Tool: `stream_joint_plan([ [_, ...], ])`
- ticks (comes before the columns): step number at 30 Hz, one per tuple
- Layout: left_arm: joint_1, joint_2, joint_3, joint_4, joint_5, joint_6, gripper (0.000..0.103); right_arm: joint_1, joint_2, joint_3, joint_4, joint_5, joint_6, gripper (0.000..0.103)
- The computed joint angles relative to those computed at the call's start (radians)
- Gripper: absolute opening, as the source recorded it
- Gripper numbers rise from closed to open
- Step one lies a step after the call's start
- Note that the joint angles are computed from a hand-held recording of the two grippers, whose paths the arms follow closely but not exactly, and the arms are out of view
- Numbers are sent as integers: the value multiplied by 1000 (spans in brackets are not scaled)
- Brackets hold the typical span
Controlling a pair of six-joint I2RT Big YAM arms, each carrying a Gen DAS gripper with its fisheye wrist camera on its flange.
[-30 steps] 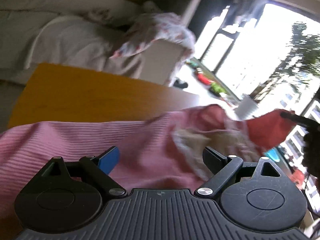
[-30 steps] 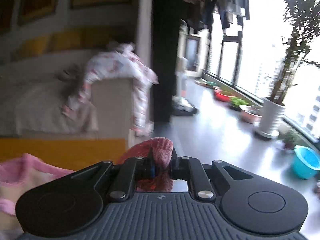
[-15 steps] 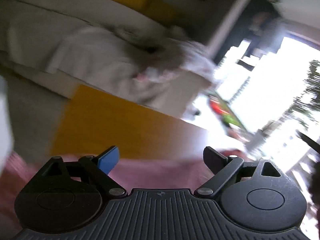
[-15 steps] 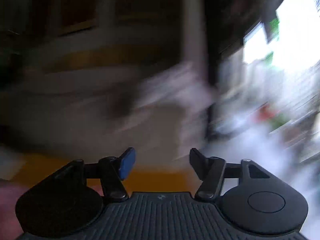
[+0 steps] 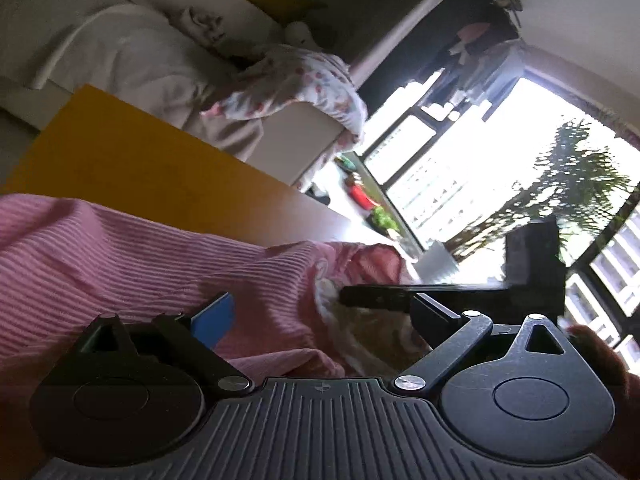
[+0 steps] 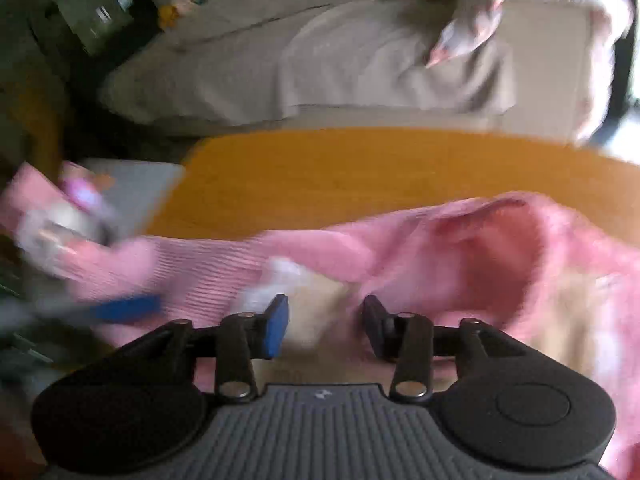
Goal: Fold clothes
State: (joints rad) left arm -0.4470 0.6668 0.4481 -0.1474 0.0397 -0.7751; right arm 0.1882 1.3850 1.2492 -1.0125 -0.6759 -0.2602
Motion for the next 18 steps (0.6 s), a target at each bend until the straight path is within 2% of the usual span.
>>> stream_joint_plan([
  [1, 2, -6, -3, 5, 2, 4, 99, -3, 1, 5, 5, -59, 33, 27],
  [2, 4, -12, -9, 15, -1, 5, 99, -5, -8, 7, 33, -105, 77, 17],
  [3, 7, -18, -15, 27, -7, 5, 100, -6, -18, 4, 82, -143, 128, 15],
  [4, 11, -20, -17, 41, -13, 2, 101, -5, -28, -6, 167, -154, 192, 14],
  [6, 18, -26, -22, 54, -33, -7, 101, -1, -48, -32, 347, -119, 312, 13],
  [7, 19, -28, -23, 57, -48, -14, 102, 3, -41, -31, 386, -80, 339, 13],
  [9, 23, -22, -16, 40, -85, -21, 102, 15, -10, -8, 387, 41, 319, 15],
  [11, 21, -21, -8, 9, -131, -28, 102, 10, -10, -12, 384, 121, 275, 23],
  [13, 21, -34, -8, -13, -170, -39, 102, -13, -39, -49, 431, 135, 264, 27],
  [15, 21, -46, -10, -22, -189, -44, 102, -64, -114, -118, 495, 129, 233, 31],
  [17, 24, -56, -14, -15, -177, -40, 102, -94, -186, -184, 515, 156, 147, 35],
  [18, 24, -61, -16, -12, -172, -38, 102, -107, -206, -205, 486, 161, 81, 36],
])
